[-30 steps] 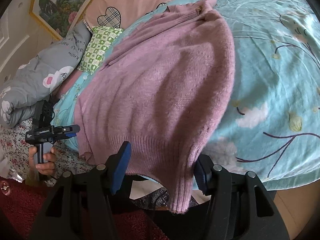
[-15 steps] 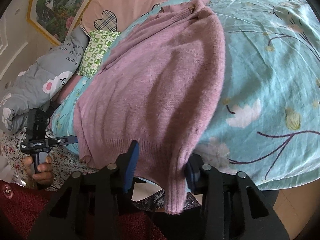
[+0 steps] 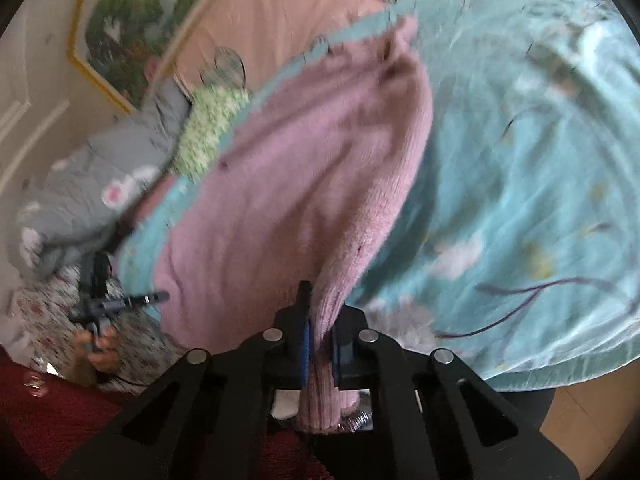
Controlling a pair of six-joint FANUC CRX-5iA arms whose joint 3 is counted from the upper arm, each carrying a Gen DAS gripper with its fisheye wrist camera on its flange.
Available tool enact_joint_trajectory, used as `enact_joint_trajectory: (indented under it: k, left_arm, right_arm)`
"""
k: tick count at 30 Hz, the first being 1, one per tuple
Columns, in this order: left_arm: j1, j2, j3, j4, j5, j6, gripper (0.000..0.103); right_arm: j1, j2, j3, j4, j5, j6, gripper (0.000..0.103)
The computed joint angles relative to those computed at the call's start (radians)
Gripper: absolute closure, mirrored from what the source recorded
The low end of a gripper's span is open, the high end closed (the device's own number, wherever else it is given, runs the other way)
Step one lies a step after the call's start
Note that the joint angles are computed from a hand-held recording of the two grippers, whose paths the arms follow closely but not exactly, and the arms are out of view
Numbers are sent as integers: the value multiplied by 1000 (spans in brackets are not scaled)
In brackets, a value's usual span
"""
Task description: Fold small clothes
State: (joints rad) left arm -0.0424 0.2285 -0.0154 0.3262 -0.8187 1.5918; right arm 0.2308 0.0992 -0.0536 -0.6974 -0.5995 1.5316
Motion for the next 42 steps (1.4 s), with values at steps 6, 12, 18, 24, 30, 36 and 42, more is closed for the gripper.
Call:
enact_joint_trajectory:
  k: [6,12,18,24,30,36,42]
  left_arm:
    - [20,-14,-78,85,43,-111,98]
    - [25,28,-73,107,-10,-96,75]
    - [47,19,-157,314,70,-231,40]
    - [8,48,-100,245,90,-200,35]
    - [-28,51,-82,225,108,-261,96]
    - [-26,14,-160,302,170,-354,98]
    - [-29,-29,-223,534,240,-523,98]
  right_arm:
    - [5,45,33,35,-89,-12,95]
    - [-40,83,62,-60,-155,10,91]
    - [-75,100,85,-140,-203,77,80]
    - [-83,130,101,-202,-223,152,79]
    - [-61,141,123,-179,-240,199,85]
    - [-74,137,130,-182,-276,243,93]
    - [-157,139,163,-403,-320,380,94]
